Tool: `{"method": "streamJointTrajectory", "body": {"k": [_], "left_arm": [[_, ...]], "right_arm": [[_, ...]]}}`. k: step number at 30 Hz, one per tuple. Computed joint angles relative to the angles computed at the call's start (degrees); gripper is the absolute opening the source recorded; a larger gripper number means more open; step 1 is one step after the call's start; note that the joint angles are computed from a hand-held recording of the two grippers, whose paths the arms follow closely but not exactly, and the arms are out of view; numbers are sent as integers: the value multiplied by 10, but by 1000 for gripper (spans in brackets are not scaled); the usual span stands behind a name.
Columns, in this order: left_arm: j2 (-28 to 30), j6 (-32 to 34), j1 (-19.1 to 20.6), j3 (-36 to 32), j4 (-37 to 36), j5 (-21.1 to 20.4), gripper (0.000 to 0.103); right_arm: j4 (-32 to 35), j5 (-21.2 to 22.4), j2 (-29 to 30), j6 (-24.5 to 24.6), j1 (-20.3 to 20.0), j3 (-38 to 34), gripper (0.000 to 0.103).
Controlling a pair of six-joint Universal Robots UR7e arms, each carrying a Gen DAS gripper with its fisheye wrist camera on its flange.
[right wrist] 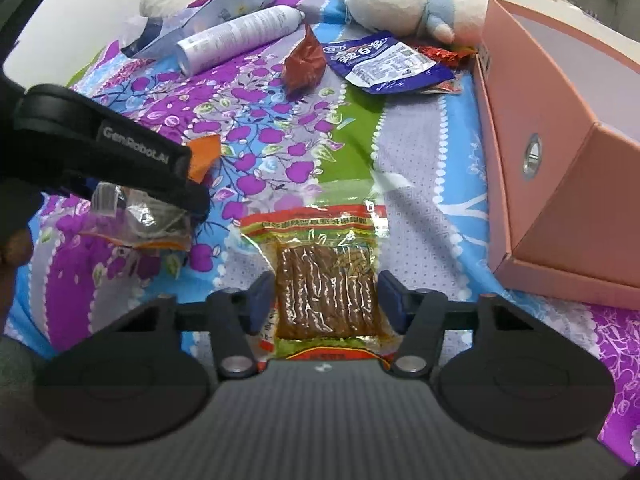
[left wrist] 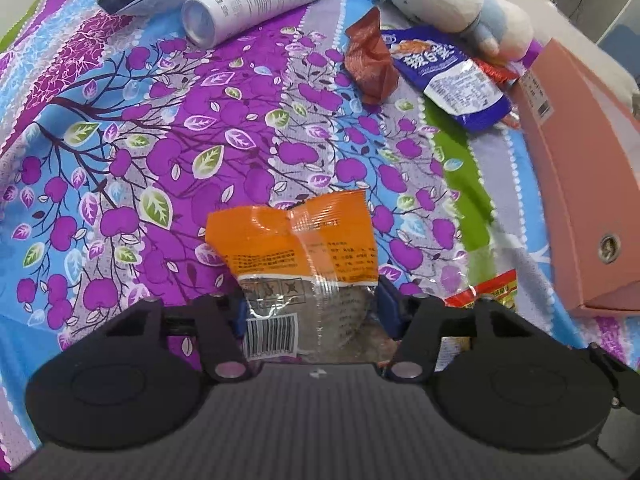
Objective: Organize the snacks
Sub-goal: 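Carry both packets over the open pink box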
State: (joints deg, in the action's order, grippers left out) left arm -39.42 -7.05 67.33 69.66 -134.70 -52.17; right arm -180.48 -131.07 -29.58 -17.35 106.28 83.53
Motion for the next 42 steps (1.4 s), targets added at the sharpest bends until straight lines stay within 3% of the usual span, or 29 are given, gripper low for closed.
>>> {"method": "streamJointTrajectory", "body": {"k": [12,27,42], "left_arm": [[-60,14,-25,53,-53,-59,62],[-113,49,-61,92,-96,-89,62],[-141,74,-97,135,-125,-126,62]], "right_arm": [[-25,-6,-24,29,17,24,57],[-95,-29,-66,20,56,48,57],[-187,-79,-109,-14,84,90,57]]}}
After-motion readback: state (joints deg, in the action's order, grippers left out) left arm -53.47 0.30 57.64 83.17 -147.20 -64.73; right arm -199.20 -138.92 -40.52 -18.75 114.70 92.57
